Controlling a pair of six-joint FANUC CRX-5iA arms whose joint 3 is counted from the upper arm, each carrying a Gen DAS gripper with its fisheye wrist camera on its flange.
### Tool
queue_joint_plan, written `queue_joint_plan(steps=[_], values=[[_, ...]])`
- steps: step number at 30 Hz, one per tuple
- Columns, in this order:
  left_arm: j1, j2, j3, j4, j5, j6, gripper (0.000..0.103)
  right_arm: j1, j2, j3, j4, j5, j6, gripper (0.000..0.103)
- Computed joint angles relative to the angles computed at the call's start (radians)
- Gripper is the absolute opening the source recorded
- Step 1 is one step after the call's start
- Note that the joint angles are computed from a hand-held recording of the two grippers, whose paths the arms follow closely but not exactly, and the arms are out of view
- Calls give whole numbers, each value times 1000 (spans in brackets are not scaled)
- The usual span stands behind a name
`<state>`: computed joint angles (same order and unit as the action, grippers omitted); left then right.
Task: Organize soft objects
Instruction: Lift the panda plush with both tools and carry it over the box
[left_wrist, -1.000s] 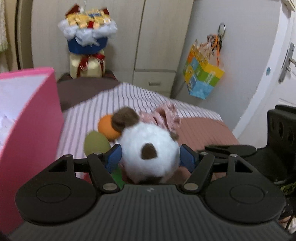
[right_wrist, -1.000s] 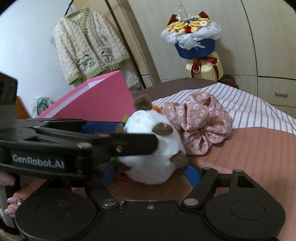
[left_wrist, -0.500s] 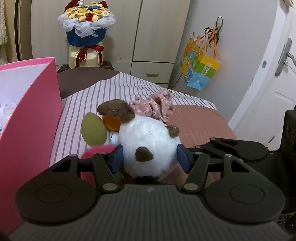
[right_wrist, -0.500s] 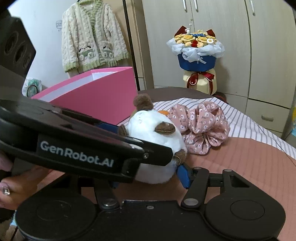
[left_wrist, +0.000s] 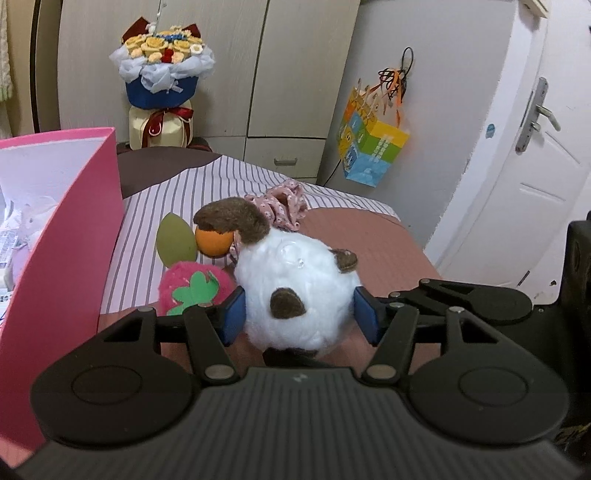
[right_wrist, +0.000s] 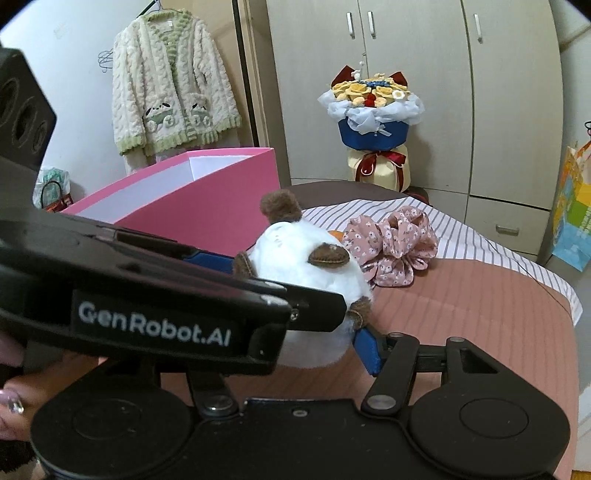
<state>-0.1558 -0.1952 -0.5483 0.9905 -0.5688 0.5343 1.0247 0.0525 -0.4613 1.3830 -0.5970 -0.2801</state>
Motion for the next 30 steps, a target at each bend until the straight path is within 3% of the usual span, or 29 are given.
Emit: queue_joint_plan(steps=[16, 30], values=[[49, -163, -81, -15, -104, -21, 60, 205, 4, 58, -125, -285, 21, 66], [193, -318, -178, 14, -267, -40, 59, 347, 54, 158, -229, -454, 175, 66]])
